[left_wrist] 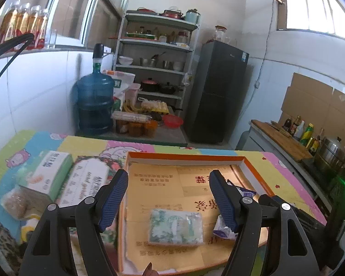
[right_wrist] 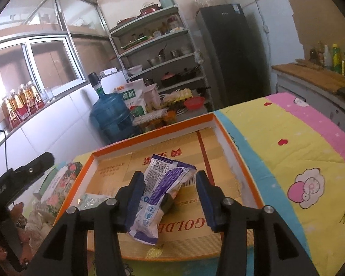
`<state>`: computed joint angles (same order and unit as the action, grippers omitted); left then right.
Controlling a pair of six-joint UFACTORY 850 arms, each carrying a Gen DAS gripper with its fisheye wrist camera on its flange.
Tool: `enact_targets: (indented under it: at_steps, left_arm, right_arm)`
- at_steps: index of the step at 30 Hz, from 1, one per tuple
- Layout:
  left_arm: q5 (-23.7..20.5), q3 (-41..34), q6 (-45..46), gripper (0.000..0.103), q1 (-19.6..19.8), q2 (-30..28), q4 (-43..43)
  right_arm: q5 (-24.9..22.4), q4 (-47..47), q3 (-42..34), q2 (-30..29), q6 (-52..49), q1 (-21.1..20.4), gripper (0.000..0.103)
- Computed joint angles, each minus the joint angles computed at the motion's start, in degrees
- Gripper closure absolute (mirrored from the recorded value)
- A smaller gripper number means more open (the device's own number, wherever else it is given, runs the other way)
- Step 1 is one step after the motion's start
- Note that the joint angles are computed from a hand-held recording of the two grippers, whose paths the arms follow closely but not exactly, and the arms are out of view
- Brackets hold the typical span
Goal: Organize soft objects
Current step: 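Open both grippers to drop the tissue pack and snack bags into the box, then move both tools back over the pile of soft items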
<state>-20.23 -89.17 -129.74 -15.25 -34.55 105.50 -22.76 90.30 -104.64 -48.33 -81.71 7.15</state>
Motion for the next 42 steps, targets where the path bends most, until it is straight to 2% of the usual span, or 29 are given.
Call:
enact_targets:
  at_steps: [3,16,27,34,42]
  left_arm:
    - [-0.1,2.4,-1.8,0.028,0.1,2.0,2.0]
    - [0.2,11.9,-6.9,0.028,0.6,9.5,9.0]
    - [-4.8,22.5,-14.7,0.028,0.9,17.6,16.9]
    - [-7.5,27.7,-14.6,0.028,1.1,21.5,17.7]
    - [-6.5,32.4,-19.4,0.028,3.1,25.5,21.7]
  right_arm:
    - [0.6,1.0,1.5,1.3,-1.7,0.4,0.056]
    - [1.7,15.4,12.7,10.5,-19.0,3.3,0.056]
    - [2.1,26.4,21.0,17.6,-32.3,6.9,0.056]
    - [2.0,31.6,25.4,21.3,-39.5,9.5,0.056]
    - [1.8,35.7,28.5,23.7,-43.7,11.6,0.056]
